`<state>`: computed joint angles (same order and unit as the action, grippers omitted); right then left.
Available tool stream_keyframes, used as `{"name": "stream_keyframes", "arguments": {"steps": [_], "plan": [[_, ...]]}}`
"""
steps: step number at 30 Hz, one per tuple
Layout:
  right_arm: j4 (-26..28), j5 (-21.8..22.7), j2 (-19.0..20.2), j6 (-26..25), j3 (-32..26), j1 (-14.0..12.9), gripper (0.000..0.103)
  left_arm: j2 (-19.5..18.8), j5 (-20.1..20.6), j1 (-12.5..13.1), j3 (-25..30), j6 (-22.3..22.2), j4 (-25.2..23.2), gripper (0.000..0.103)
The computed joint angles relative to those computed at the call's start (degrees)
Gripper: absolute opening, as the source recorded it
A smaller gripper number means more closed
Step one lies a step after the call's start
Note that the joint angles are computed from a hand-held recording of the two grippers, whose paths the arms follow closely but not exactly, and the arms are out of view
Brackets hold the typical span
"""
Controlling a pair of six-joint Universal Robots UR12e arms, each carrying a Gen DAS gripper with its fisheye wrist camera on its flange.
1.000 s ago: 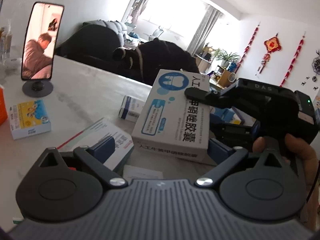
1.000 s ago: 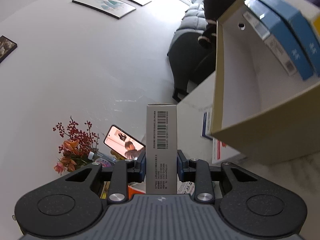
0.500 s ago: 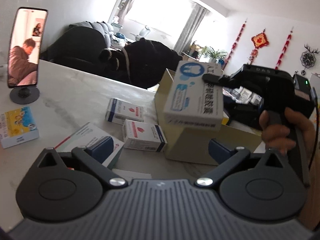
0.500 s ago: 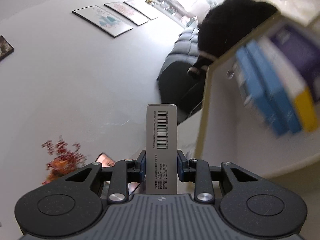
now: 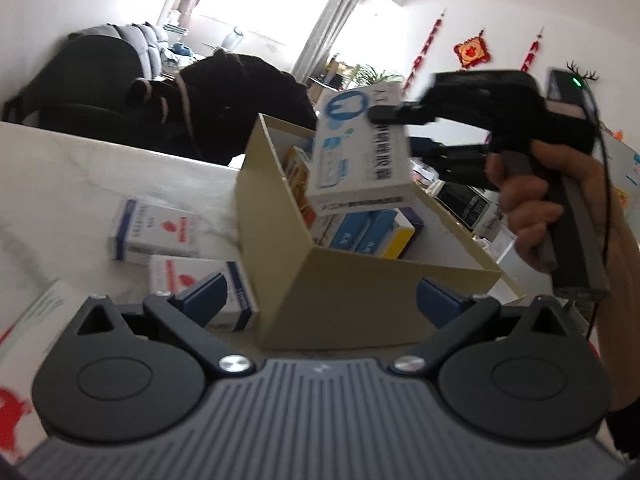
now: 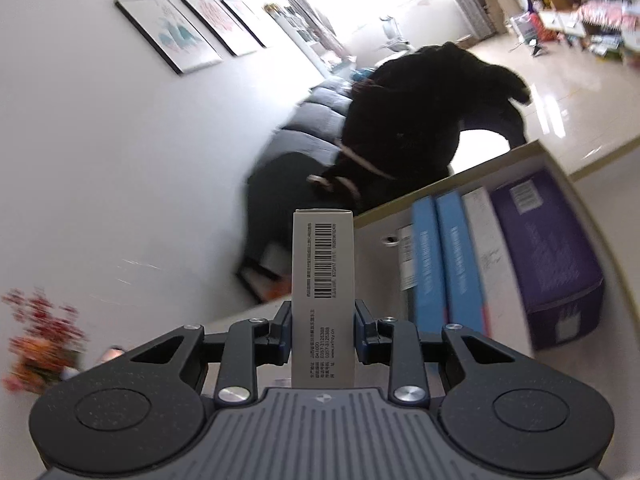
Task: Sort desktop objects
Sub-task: 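Carry the rabbit-print box over the shoebox and lower it in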
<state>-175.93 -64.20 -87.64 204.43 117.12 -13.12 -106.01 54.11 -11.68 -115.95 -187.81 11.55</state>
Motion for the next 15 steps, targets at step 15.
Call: {"name": "stream_keyframes", "arguments": {"steps": [15], "plan": [[14.4,-24.2,10.7,-13.5,-13.5,9.1,0.032,-2.6,-1.2,-1.2,3.1,3.2,-2.6,0.103]]}}
